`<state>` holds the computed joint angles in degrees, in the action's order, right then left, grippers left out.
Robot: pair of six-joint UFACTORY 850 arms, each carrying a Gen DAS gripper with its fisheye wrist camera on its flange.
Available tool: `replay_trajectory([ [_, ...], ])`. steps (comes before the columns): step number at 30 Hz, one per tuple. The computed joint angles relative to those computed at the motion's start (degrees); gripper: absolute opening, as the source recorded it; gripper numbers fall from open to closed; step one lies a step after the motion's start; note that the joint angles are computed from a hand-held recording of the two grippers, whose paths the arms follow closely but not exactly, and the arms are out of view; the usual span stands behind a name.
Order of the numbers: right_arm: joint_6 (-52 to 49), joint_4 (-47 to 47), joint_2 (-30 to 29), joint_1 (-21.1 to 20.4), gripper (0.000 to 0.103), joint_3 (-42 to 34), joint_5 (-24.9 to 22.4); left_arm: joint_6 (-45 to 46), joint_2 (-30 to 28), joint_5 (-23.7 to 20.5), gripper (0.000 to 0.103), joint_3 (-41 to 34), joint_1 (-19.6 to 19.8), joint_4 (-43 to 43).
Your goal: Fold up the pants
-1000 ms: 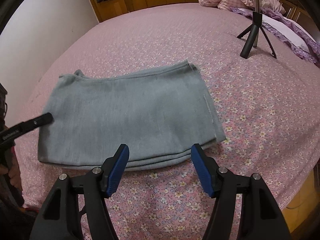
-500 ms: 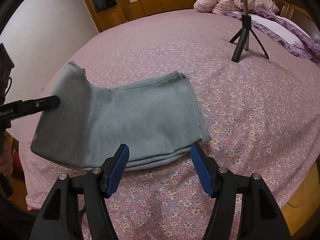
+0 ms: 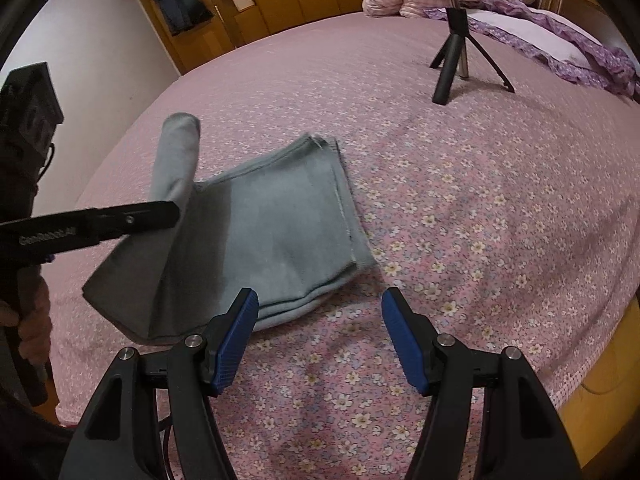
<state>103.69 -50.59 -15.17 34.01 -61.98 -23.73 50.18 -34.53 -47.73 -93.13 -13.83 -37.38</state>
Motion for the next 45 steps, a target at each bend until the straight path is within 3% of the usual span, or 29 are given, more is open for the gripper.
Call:
replay_trajectory([
  [12,-1.8,3.4,-0.4,-0.8,0.066,0.7,0.9,-1.6,-2.9,-2.3,0.027,-1.8,-0.8,0.5],
  [25,-6.0,3.5,-0.8,0.1,0.066,-2.8,-2.3,3.2,2.2,4.0,0.065,2.9,2.6,-1.6],
  [35,-16.7,9.3,-4.8,-0.2,0.066,-9.1,-0.8,-2.8,1.2,6.1,0.067,3.8,7.1,0.9],
  [45,-31.9,23.5,-9.5,-2.0,0.067,-14.2,2.5,-5.7,-0.1,6.0,0.067,3.8,8.7,2.7],
])
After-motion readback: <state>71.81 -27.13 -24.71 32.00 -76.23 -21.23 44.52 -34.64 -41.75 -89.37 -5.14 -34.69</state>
